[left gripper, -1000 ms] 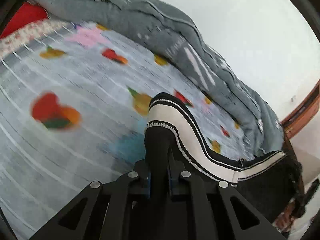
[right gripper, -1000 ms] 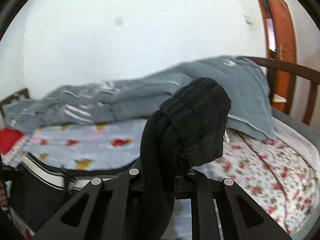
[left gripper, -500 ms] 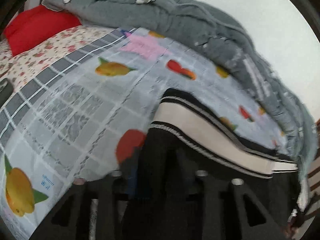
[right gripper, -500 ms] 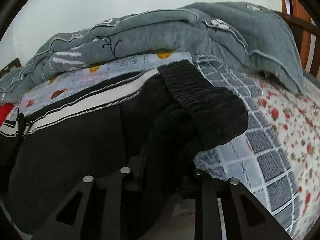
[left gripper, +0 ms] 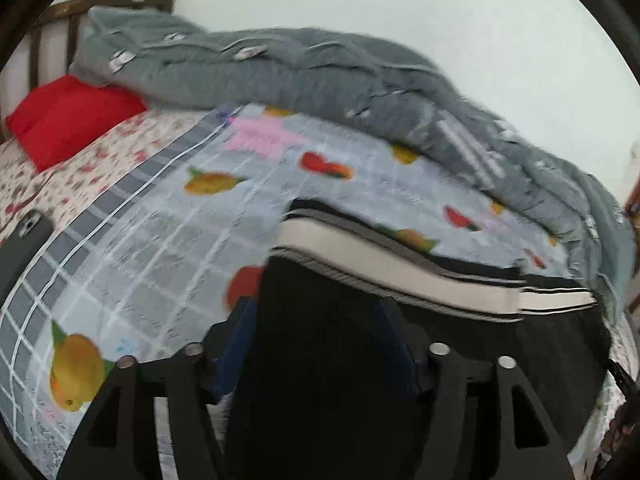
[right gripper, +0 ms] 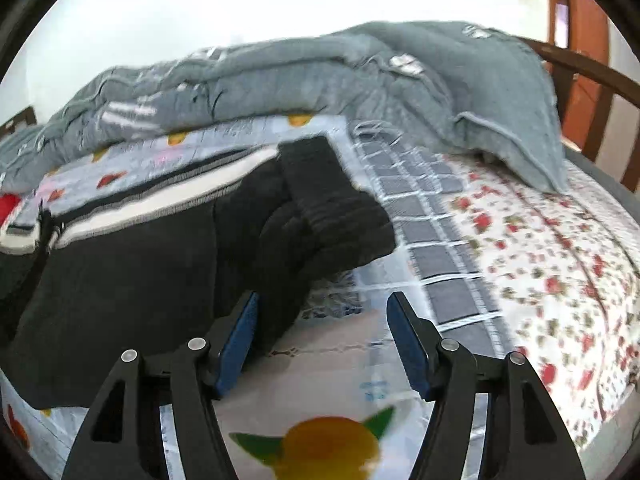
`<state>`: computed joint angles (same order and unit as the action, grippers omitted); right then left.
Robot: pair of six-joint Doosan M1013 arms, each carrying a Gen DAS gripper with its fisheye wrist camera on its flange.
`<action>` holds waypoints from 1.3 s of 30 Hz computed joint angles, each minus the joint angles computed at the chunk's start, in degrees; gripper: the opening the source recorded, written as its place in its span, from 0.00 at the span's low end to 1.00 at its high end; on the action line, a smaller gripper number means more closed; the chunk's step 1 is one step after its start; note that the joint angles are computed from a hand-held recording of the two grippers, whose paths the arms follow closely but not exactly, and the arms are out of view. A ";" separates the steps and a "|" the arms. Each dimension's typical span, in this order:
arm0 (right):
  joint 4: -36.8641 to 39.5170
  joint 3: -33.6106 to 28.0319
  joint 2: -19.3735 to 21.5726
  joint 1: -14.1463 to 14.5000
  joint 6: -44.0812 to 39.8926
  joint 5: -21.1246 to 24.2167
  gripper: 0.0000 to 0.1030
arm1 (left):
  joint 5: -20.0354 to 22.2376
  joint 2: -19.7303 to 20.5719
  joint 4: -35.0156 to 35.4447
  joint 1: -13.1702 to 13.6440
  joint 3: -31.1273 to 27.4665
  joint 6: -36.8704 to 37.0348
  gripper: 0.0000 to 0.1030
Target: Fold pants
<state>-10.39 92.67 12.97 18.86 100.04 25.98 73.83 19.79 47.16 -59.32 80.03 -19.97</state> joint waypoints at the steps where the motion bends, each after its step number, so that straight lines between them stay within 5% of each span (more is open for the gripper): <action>1: -1.82 0.04 -0.32 0.27 1.76 -0.44 0.62 | -0.78 0.46 0.50 0.01 -0.86 0.77 0.62; 3: -5.44 0.09 -0.83 1.16 4.96 -2.18 0.62 | -1.77 1.67 0.32 0.18 -2.42 2.24 0.63; 8: 5.27 -1.40 1.12 2.41 -6.11 -2.13 0.61 | -6.07 6.02 -7.49 1.10 -5.89 6.54 0.62; 11: 0.16 -2.95 4.00 3.79 -2.56 1.69 0.62 | -0.26 8.88 -5.79 -0.65 -9.42 10.62 0.65; 15: 5.93 -3.33 3.25 3.00 -5.38 2.82 0.62 | -5.54 6.89 -6.53 -1.56 -7.48 10.05 0.67; 22: 10.91 -1.95 0.55 3.26 -9.80 2.60 0.62 | -4.43 4.00 -3.88 -3.93 -3.65 0.46 0.67; 32: 17.98 -0.14 -2.41 3.39 -14.46 3.35 0.62 | 4.10 -0.32 0.40 -8.11 2.61 -14.01 0.67; 39: 17.86 0.38 -3.44 4.88 -15.17 4.08 0.62 | -4.05 -3.44 1.21 -7.91 10.09 -24.51 0.67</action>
